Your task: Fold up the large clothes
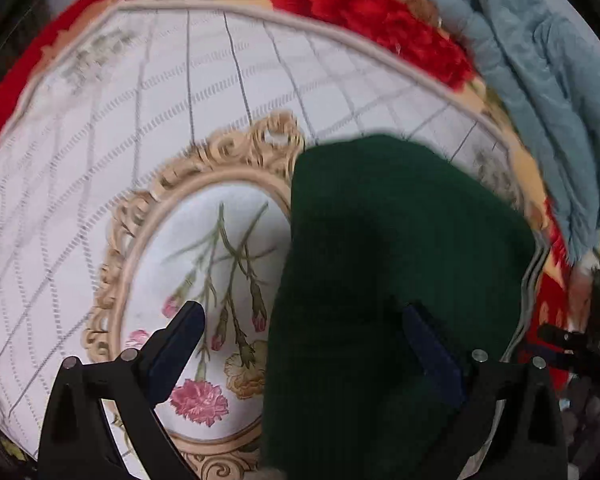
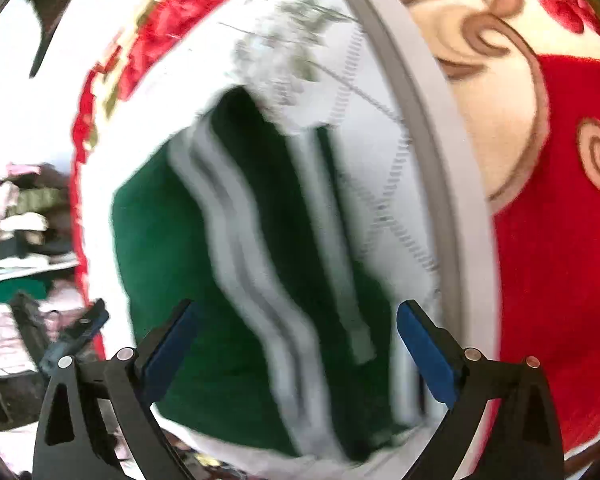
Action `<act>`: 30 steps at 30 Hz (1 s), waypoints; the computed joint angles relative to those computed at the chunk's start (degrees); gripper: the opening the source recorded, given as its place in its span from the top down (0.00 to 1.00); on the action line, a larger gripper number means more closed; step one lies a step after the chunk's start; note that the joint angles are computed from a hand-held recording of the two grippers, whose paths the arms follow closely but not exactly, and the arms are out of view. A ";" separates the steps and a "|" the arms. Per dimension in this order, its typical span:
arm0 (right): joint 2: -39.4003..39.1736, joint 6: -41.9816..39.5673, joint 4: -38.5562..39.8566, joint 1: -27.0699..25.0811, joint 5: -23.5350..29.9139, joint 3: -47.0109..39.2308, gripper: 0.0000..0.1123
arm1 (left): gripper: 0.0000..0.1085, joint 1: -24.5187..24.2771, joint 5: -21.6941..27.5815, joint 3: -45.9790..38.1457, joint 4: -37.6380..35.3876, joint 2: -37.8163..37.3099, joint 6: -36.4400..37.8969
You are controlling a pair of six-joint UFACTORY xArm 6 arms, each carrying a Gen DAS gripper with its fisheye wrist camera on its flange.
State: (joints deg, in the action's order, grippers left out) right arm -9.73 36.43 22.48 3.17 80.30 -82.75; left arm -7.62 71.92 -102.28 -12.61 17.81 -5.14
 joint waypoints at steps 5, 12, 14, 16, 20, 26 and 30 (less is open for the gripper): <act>2.21 -14.05 14.51 -3.60 -7.86 11.90 0.08 | 0.06 1.47 -1.06 2.59 -11.20 2.13 3.25; 7.10 -23.13 34.56 -5.20 -5.34 9.55 0.08 | 0.06 2.07 -0.06 1.75 -15.75 3.18 6.96; 3.63 -23.98 34.49 -6.79 -1.76 12.88 0.10 | 0.06 1.97 0.21 0.80 -15.21 3.86 8.01; 3.82 -23.71 31.25 -5.78 -3.37 13.11 0.09 | 0.06 2.07 0.76 0.32 -15.78 4.50 8.58; 3.58 -21.24 30.67 -4.19 -6.61 12.29 0.08 | 0.08 1.61 -0.31 0.59 -16.75 3.94 10.88; 2.20 -18.44 34.16 -2.22 -12.70 12.58 0.46 | 0.08 0.21 -0.58 -2.01 -14.19 3.30 12.92; 3.17 -17.27 34.57 -0.92 -14.14 9.24 0.51 | 0.10 1.32 1.67 -8.86 -15.19 6.21 11.49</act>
State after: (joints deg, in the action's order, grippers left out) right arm -6.56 19.16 57.05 2.26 66.16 -73.51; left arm -6.30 73.60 -111.14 -27.80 24.02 6.35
